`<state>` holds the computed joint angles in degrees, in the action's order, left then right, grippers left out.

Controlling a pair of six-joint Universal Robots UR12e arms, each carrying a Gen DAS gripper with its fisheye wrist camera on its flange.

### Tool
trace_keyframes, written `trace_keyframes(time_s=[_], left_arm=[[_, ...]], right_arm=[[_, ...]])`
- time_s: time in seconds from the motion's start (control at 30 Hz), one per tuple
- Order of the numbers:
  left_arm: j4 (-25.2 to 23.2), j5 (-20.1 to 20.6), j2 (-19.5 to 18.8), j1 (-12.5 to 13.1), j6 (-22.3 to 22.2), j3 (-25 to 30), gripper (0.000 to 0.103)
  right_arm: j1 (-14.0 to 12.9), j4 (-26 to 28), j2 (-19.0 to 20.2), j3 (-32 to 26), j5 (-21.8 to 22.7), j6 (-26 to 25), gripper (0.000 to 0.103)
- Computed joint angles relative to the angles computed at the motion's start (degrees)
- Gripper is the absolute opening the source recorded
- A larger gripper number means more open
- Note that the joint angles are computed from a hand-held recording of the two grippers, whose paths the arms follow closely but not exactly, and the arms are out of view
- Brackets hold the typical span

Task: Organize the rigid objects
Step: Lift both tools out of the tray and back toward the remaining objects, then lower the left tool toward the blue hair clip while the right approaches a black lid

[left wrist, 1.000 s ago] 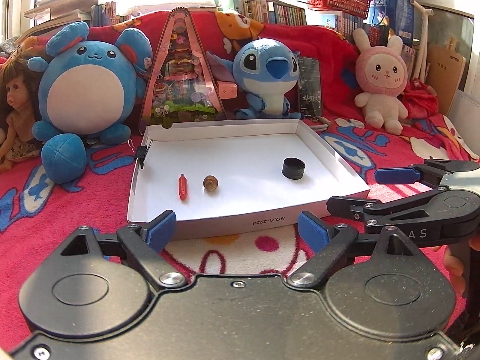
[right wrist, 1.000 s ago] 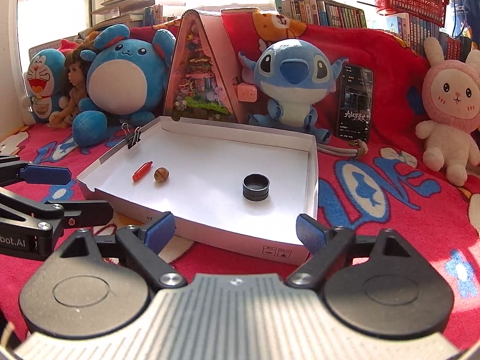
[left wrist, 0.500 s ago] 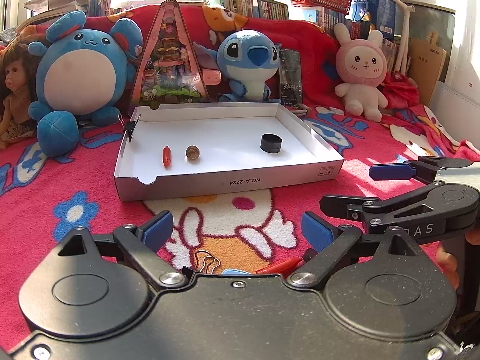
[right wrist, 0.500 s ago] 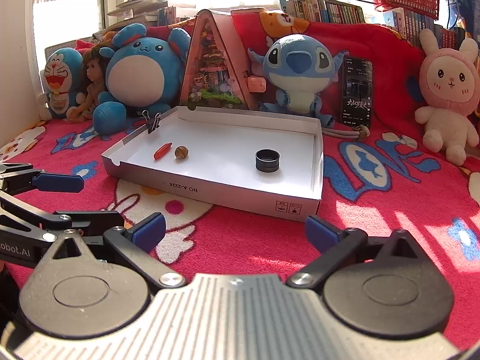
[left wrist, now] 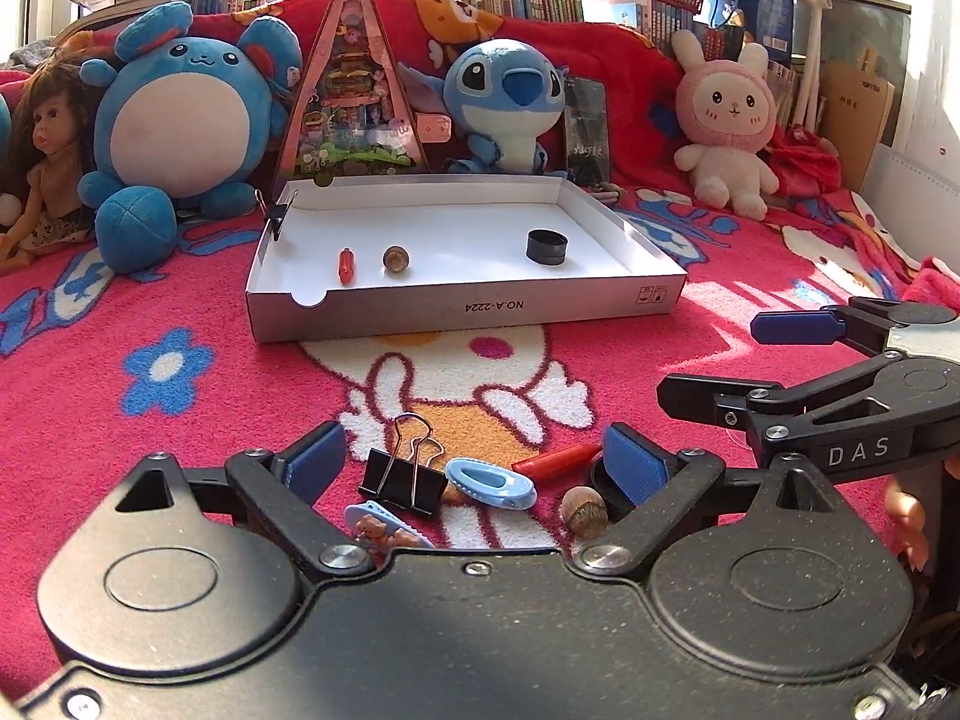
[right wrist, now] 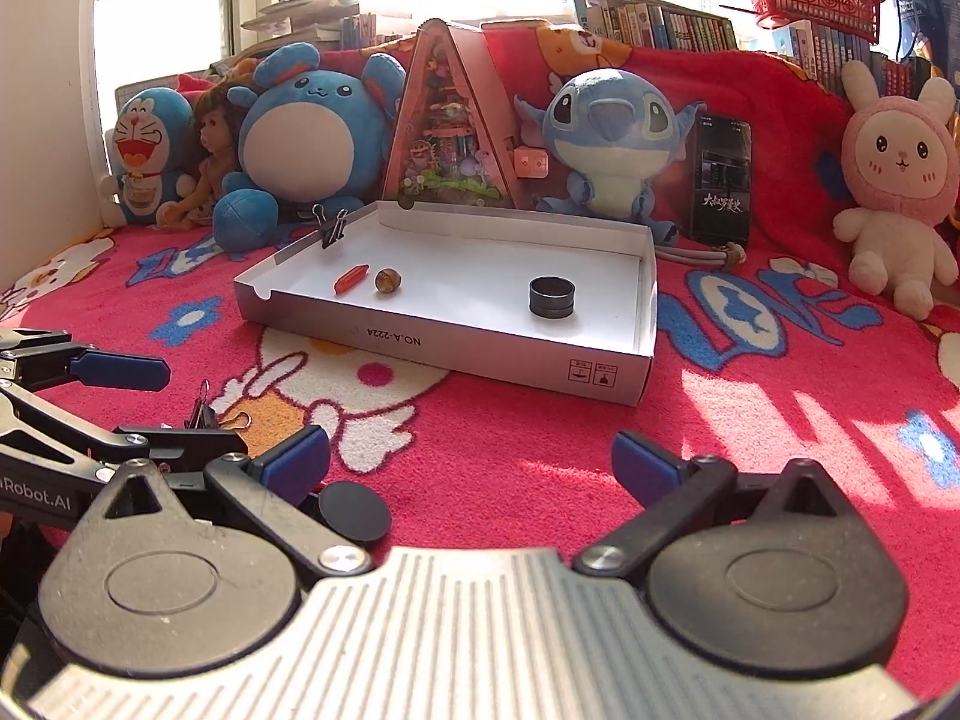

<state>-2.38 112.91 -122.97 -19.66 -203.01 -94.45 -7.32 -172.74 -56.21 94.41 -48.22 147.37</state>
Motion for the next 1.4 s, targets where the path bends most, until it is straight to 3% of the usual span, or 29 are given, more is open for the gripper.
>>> trace_keyframes(time_s=[0.37,0.6,0.8,1.03,1.2,1.4], left_arm=[[0.1,0.4,0.8,-0.5,-1.4,-1.6,0.092],[-0.9,-1.6,1.8,-0.2,-5.5,-3.1,0.091],[-2.7,-2.7,2.3,-0.2,-6.5,-3.8,0.071],[-3.0,-0.4,2.2,-0.9,-5.5,-3.6,0.047],[-3.6,2.1,1.9,-1.0,-6.1,-3.2,0.043],[-4.2,5.2,1.8,-1.0,-6.1,-3.2,0.043]], right_arm=[[-0.1,-1.7,-0.8,2.0,-1.0,-1.5,0.103],[-0.5,-1.4,-1.4,3.3,-0.7,-3.2,0.103],[-0.4,-0.7,-1.9,4.4,-0.9,-7.1,0.103],[0.0,1.5,-2.2,4.6,-1.9,-8.9,0.103],[-0.3,5.6,-2.6,4.2,0.7,-9.6,0.102],[-0.4,8.7,-3.0,4.2,1.6,-11.0,0.092]])
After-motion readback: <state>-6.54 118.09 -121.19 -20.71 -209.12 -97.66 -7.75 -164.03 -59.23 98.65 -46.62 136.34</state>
